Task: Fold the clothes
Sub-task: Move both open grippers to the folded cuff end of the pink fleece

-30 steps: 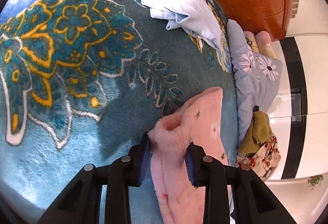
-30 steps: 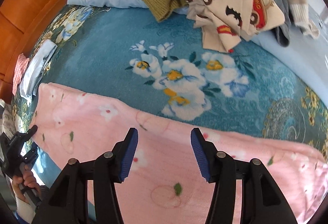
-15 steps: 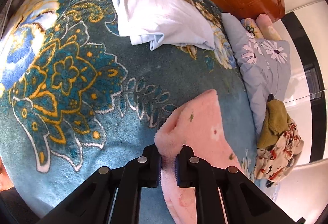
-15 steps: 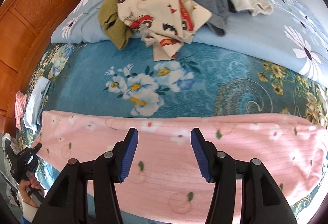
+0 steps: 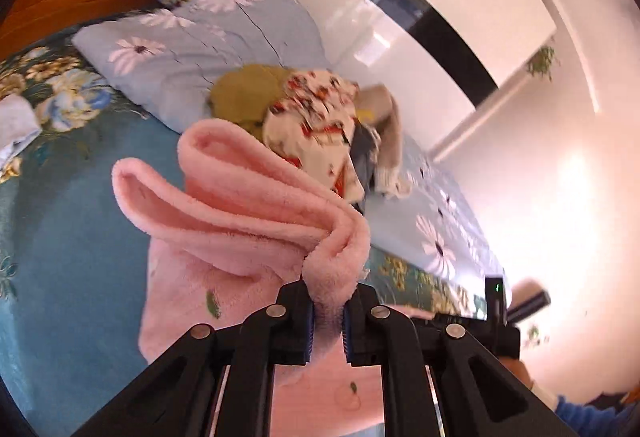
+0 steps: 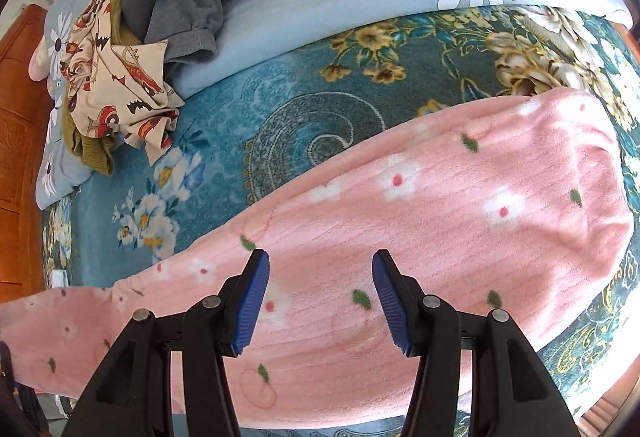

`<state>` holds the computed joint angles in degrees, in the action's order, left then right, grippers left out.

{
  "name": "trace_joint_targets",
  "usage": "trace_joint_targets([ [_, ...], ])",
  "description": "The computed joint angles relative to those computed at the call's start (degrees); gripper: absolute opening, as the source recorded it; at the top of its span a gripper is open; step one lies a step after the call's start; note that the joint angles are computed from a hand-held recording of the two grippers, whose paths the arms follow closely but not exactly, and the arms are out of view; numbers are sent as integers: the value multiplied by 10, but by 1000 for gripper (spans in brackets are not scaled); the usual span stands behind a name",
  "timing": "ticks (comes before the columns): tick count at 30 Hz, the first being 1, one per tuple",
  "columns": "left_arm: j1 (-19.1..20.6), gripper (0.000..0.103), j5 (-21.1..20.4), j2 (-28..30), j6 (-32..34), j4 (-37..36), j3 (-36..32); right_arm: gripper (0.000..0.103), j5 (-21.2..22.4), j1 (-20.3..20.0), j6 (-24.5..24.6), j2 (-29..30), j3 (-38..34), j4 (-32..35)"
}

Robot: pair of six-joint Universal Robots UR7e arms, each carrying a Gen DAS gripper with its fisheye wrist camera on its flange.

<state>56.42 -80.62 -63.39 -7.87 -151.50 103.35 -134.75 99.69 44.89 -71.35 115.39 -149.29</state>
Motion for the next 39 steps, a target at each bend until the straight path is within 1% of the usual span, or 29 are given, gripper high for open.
trace_joint_targets([
  [3,-30,11,-4,49,17,60,-12,55,12,-9,-36,-7,13,-31],
  [6,-49,11,-1,88,6,92,-10,55,11,-19,-41,-21,30,-35],
  [9,-64,12,4,108,2,133,-5,55,6,-30,-38,-37,46,-29],
  [11,-75,13,11,117,9,165,-6,55,11,-37,-46,-43,54,-34],
  [12,-78,15,14,118,10,169,-7,55,14,-40,-51,-46,58,-36],
  [14,-83,22,19,121,12,178,-8,55,32,-47,-61,-45,64,-49],
  [15,-84,31,19,121,11,184,-10,55,48,-50,-72,-43,66,-60],
  [16,-81,41,11,120,6,193,-14,55,63,-51,-85,-38,66,-71],
  [17,-77,46,1,118,1,200,-17,55,79,-52,-98,-33,66,-81],
  [18,-72,54,-10,115,-6,207,-20,55,96,-53,-113,-28,64,-91],
  [19,-67,57,-22,111,-14,212,-22,55,114,-53,-129,-22,62,-99],
  [21,-53,57,-49,97,-33,202,-16,55,149,-55,-152,-11,57,-113],
  [23,-38,57,-63,78,-64,173,-4,55,182,-60,-155,-2,53,-121],
  [24,-29,57,-59,67,-90,148,7,55,199,-63,-154,1,52,-123],
  [26,-12,57,-24,44,-154,104,26,56,218,-67,-152,8,50,-124],
  [28,0,57,42,26,-209,88,40,57,224,-66,-157,18,44,-122],
  [30,14,57,97,7,-244,79,57,57,227,-61,-163,28,40,-123],
  [32,32,57,126,-9,-277,77,78,57,230,-52,-186,40,33,-131],
  [33,41,57,130,-15,-290,78,87,57,231,-47,-198,47,27,-133],
  [35,61,57,122,-25,-301,75,107,57,232,-39,-217,62,12,-129],
  [36,72,57,105,-31,-306,68,118,57,231,-36,-222,69,3,-124],
  [39,118,57,12,-45,-342,12,145,57,238,-31,-225,88,-16,-116],
])
